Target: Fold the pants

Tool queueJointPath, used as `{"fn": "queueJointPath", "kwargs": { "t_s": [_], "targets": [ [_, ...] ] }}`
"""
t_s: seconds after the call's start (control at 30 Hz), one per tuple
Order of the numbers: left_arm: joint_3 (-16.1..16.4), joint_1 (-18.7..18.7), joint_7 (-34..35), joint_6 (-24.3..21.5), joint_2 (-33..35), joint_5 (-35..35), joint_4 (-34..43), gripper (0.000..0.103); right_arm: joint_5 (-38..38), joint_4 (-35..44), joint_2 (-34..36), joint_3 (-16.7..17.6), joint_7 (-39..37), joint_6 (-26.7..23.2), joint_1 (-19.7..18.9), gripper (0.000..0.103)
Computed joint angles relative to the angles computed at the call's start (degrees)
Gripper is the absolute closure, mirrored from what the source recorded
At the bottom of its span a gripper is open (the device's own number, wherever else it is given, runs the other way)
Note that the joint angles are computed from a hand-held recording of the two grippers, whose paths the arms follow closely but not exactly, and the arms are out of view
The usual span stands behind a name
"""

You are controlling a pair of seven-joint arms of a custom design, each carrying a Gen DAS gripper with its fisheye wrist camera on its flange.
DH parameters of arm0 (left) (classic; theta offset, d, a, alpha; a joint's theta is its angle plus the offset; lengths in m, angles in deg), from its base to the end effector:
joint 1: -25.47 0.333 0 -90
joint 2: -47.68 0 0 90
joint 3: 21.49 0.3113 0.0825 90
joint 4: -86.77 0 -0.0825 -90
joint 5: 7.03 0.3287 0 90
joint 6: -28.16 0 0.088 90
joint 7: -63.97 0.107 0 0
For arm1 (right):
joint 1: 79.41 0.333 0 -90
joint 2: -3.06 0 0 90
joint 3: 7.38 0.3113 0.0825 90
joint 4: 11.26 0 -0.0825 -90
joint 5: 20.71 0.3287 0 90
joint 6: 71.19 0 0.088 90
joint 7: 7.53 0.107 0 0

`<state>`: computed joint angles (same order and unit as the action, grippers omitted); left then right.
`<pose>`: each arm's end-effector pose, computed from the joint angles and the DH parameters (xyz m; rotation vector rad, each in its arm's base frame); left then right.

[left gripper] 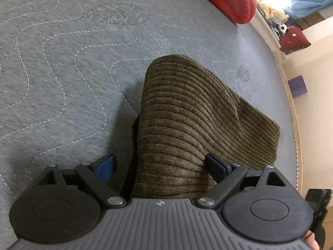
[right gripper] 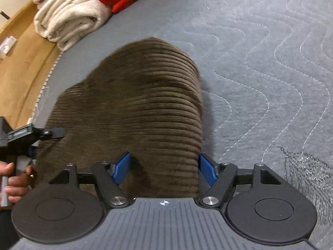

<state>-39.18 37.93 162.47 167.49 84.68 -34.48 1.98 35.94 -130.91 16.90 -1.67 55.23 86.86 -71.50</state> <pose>0.6916 -0.0167 0.3693 2.1896 -1.8448 0.8938 0.5543 0.0958 0.3746 -1.6055 1.8710 0.0709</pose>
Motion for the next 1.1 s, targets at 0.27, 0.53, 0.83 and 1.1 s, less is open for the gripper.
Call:
{"fn": "queueJointPath", "kwargs": {
  "t_s": [0.27,0.53,0.83,1.1],
  "targets": [
    [0.2,-0.2,-1.2,-0.8,0.3,-0.1,0.4,0.008,6.7,0.3,0.9,1.3,-5.0,0.0,-0.9,0.037],
    [1.2,-3.2,-3.4,-2.9,1.3,4.0,3.2,0.031,17.6,-0.9,-2.2,1.6,-16.1,2.1,-0.1,0.08],
    [-3.6,-5.2,-1.7,-2.6,3.0,1.9,8.1,0.06,29.9,-2.6,-9.3,-3.4,-28.8,0.9,-0.9,0.083],
    [-4.4,-11.9,-0.9,3.1,6.3,1.1,14.5,0.042,19.2,0.2,-10.3,-8.6,-27.9,1.1,-5.3,0.077]
  ]
}}
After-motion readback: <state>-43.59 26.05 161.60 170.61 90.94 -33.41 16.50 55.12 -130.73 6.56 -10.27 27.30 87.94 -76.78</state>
